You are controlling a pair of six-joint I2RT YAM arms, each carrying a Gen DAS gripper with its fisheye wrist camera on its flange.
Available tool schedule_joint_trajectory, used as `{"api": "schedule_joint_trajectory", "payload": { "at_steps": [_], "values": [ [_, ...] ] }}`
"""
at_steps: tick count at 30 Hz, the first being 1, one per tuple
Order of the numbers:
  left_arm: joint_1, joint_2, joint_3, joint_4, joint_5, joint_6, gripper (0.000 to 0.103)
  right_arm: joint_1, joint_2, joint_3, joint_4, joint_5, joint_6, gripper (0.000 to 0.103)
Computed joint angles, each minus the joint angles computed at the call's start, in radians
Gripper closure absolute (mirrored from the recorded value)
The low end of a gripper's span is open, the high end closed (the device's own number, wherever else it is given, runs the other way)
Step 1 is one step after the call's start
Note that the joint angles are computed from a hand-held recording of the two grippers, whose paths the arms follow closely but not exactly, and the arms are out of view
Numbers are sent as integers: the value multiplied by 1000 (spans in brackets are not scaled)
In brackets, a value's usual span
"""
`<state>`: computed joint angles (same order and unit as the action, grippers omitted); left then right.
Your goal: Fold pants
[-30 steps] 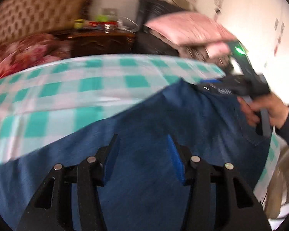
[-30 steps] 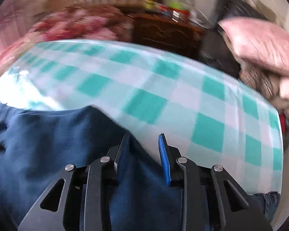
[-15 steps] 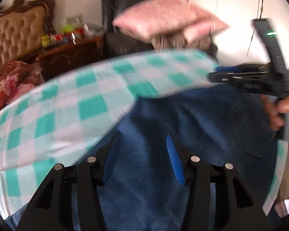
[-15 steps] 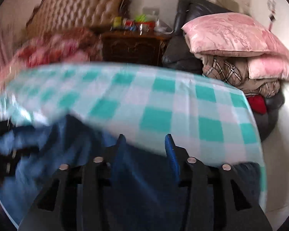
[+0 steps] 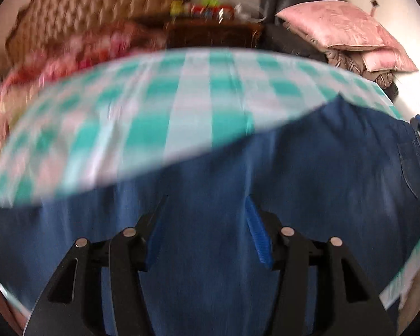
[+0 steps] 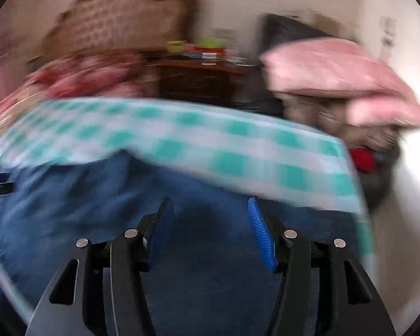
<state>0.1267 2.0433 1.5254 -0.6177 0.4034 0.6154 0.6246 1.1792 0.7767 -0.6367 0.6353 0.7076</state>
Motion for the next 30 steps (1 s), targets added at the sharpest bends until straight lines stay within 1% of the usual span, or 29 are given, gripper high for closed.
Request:
{"api": "schedule_joint_trajectory", "payload": {
  "at_steps": [1, 2, 3, 4, 5, 6, 7, 8, 9, 10, 11, 12, 14, 16, 17, 18, 19, 20, 22, 23, 24, 25, 27, 28, 30],
  "values": [
    [14, 20, -10, 7, -47, -9, 48, 53, 52, 25, 36, -28, 17, 49],
    [21, 18, -34, 30, -71, -12, 46, 91, 109, 52, 80, -60, 30, 49],
    [36, 20, -37, 40, -61, -9, 45, 120, 178, 91, 120, -99, 40, 49],
    [45, 31, -16, 18, -66, -7, 45, 141, 247, 134, 147, -131, 48, 49],
    [47, 33, 0, 21, -126, -27, 45, 160, 318, 182, 182, -160, 48, 49],
    [45, 25, -6, 54, -200, -56, 45, 183, 409, 250, 217, -170, 35, 49],
    [48, 18, -14, 85, -277, -88, 45, 195, 472, 311, 210, -173, 29, 49],
    [57, 20, 2, 69, -337, -120, 45, 204, 559, 398, 211, -184, 22, 49],
    [74, 8, 7, 42, -328, -137, 45, 210, 623, 464, 211, -194, 13, 49],
    [86, -24, -17, 37, -301, -135, 45, 218, 676, 530, 180, -193, 10, 49],
    [91, -52, -40, 31, -270, -114, 45, 229, 750, 622, 133, -167, 1, 49],
    [94, -88, -75, 26, -226, -81, 45, 237, 788, 668, 101, -140, 2, 49],
    [86, -137, -136, 14, -168, -37, 45, 246, 852, 744, 16, -83, 41, 49],
    [67, -160, -193, 22, -143, -32, 45, 225, 869, 749, -39, -66, 91, 50],
    [61, -172, -223, 34, -139, -35, 45, 198, 874, 735, -59, -91, 134, 50],
    [57, -180, -247, 36, -124, -37, 45, 176, 842, 670, -2, -106, 131, 46],
    [51, -191, -268, 38, -114, -42, 45, 163, 833, 646, 23, -110, 119, 39],
    [48, -198, -294, 53, -112, -48, 45, 159, 840, 655, 8, -98, 108, 37],
    [53, -212, -345, 101, -109, -60, 43, 163, 870, 702, -39, -77, 96, 36],
    [63, -215, -352, 103, -105, -51, 43, 165, 886, 723, -59, -63, 94, 35],
    [66, -223, -362, 109, -116, -33, 41, 169, 895, 734, -73, -49, 97, 34],
    [67, -239, -380, 133, -153, -17, 39, 173, 898, 741, -84, -43, 103, 34],
    [82, -228, -360, 137, -210, -19, 39, 176, 902, 764, -129, -30, 136, 34],
    [85, -241, -361, 150, -248, -28, 41, 188, 861, 726, -103, -8, 150, 34],
    [98, -267, -371, 163, -230, 0, 41, 219, 818, 707, -101, 29, 161, 34]
  ]
}}
